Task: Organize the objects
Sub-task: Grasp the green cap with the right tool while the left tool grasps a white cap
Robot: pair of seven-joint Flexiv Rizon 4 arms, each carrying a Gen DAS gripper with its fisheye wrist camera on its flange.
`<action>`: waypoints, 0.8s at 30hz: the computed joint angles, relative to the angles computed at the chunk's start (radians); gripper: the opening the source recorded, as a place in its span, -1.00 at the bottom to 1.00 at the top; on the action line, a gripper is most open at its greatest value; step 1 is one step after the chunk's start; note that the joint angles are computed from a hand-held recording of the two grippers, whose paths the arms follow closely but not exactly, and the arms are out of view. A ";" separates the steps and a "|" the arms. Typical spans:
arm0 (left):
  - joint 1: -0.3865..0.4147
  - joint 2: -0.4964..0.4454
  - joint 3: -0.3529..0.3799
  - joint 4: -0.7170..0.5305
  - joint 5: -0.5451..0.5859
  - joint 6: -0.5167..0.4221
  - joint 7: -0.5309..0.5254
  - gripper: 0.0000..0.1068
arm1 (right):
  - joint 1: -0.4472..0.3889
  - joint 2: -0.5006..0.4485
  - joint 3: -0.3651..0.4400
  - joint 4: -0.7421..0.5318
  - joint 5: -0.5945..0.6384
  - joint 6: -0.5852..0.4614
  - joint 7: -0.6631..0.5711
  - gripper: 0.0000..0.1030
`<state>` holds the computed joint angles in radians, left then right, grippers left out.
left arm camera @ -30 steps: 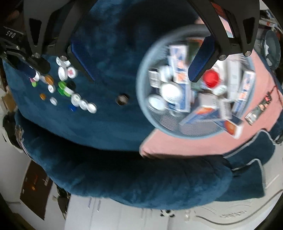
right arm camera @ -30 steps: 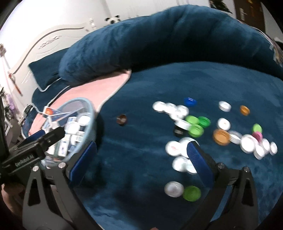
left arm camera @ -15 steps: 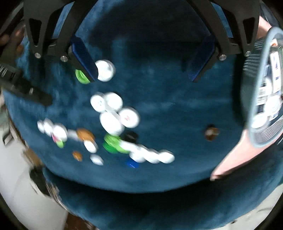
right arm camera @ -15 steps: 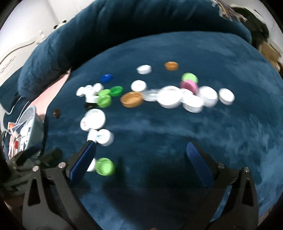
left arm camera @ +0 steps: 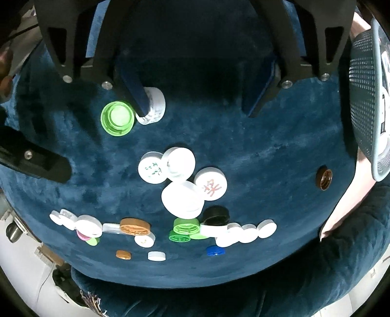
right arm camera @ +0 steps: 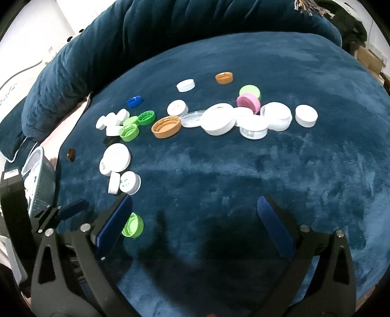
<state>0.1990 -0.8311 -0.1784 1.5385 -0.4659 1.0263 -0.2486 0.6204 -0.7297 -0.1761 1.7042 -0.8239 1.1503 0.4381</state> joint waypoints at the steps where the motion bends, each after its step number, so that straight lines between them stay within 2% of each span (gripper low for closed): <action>1: 0.004 0.003 -0.002 0.001 -0.003 -0.007 0.000 0.54 | 0.000 -0.001 0.001 -0.002 0.000 -0.002 -0.001 1.00; 8: 0.040 0.042 -0.024 0.033 -0.049 -0.038 0.026 0.54 | 0.000 -0.004 0.004 -0.010 0.002 -0.008 -0.004 1.00; 13: 0.006 0.038 0.009 0.033 -0.012 -0.065 0.051 0.53 | -0.003 -0.015 0.018 -0.029 0.016 -0.022 -0.032 1.00; 15: -0.013 0.021 0.027 0.012 0.008 -0.076 0.034 0.39 | -0.003 -0.020 0.022 -0.035 0.023 -0.025 -0.044 1.00; 17: -0.016 0.001 0.037 -0.024 0.013 -0.124 0.001 -0.21 | -0.002 -0.023 0.024 -0.038 0.031 -0.029 -0.052 1.00; 19: -0.007 -0.007 0.031 -0.042 -0.005 -0.122 -0.022 -0.41 | -0.003 -0.024 0.027 -0.038 0.040 -0.030 -0.059 1.00; 22: 0.002 -0.020 0.032 -0.070 -0.025 -0.124 -0.070 -0.41 | -0.003 -0.028 0.027 -0.038 0.047 -0.013 -0.064 1.00; 24: 0.003 -0.041 0.049 -0.117 -0.023 -0.171 -0.129 -0.41 | -0.003 -0.038 0.026 -0.048 0.047 0.009 -0.079 0.99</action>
